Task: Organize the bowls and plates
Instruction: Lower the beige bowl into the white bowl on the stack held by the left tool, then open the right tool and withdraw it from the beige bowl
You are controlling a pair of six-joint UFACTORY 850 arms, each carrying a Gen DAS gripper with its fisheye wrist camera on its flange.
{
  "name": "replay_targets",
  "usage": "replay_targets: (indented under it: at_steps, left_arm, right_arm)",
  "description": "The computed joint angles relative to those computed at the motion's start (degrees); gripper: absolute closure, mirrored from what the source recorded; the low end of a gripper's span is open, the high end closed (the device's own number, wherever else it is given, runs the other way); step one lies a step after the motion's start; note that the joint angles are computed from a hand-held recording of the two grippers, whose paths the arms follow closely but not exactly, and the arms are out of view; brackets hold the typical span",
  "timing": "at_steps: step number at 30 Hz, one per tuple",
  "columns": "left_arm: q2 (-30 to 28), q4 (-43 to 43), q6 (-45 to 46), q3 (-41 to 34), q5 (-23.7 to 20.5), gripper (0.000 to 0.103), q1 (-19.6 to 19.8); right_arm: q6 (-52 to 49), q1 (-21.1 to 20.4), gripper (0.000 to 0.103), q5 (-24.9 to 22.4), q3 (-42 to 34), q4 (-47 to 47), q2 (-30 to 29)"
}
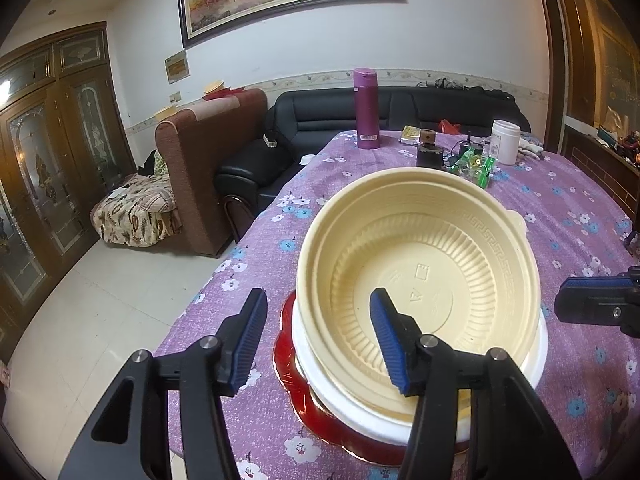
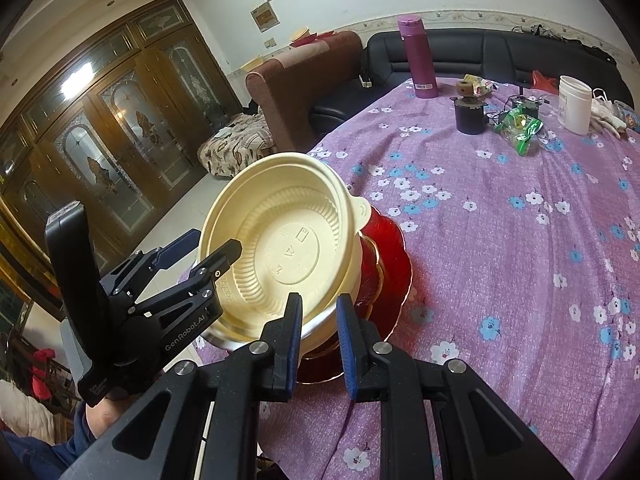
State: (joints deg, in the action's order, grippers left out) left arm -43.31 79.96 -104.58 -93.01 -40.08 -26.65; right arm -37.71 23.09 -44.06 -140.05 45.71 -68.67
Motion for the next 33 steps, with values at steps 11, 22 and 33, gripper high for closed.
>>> replay_targets:
  at_steps: [11,22,33]
  left_arm:
    - [0.2,0.3,-0.6,0.2,-0.9,0.050,-0.7]
    - [3.9,6.3,-9.6,6.1,-2.0,0.039,-2.1]
    - [7.8,17.7,-22.0,13.8,-7.8,0.000,-6.5]
  right_arm:
    - [-2.4,-0.1,0.083,2.0,5.6,2.1,3.0]
    - [-7.6,-0.2,0.072,7.2,16.7,6.5,8.8]
    - [-20.9,0.5,0.047,19.4,34.1,16.5,18.7]
